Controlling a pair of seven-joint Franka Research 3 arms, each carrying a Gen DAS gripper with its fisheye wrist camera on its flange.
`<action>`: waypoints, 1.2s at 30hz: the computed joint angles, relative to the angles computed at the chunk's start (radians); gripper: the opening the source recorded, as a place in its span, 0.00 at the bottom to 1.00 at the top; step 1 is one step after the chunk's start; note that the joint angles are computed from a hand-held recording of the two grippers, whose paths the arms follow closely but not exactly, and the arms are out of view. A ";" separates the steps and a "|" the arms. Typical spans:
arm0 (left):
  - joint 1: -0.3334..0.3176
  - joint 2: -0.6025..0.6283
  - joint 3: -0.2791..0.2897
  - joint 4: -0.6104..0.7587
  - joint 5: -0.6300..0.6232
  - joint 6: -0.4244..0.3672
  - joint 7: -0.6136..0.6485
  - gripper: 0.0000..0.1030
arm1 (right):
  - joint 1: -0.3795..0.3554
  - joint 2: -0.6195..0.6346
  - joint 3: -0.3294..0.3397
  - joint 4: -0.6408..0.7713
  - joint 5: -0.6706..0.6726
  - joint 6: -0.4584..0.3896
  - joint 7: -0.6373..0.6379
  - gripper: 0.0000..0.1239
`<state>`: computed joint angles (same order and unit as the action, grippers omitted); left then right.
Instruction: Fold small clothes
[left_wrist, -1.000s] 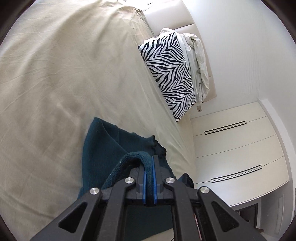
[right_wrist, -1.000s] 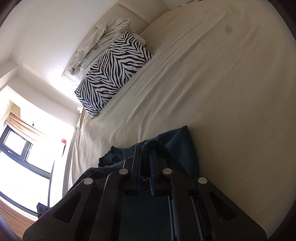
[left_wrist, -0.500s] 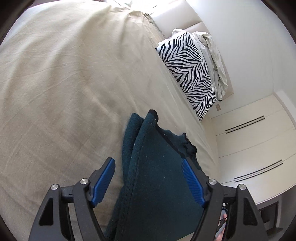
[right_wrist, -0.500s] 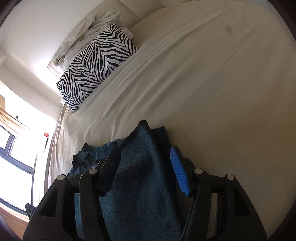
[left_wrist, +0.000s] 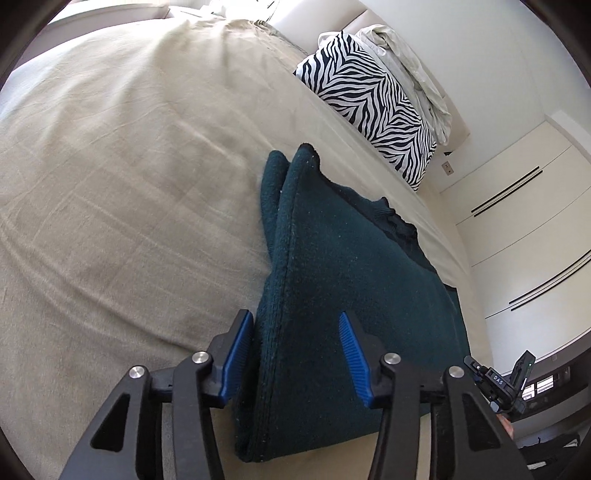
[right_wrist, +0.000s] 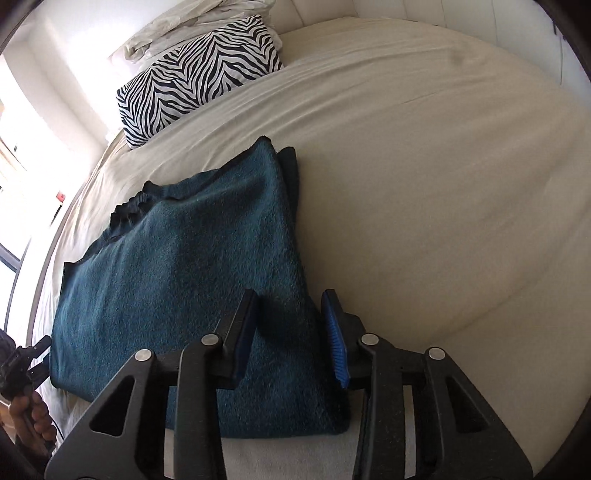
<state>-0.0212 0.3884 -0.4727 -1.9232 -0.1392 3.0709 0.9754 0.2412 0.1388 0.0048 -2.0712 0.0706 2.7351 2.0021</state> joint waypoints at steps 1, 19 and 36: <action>-0.016 -0.007 0.017 -0.004 0.011 -0.003 -0.009 0.48 | 0.006 -0.007 -0.005 -0.007 -0.026 0.001 0.014 0.24; -0.230 -0.090 0.265 -0.073 0.267 -0.034 -0.263 0.36 | -0.009 -0.074 0.008 -0.055 -0.124 -0.029 0.088 0.13; -0.302 -0.122 0.352 -0.069 0.559 -0.057 -0.470 0.06 | -0.013 -0.118 0.017 -0.086 -0.218 0.000 0.127 0.05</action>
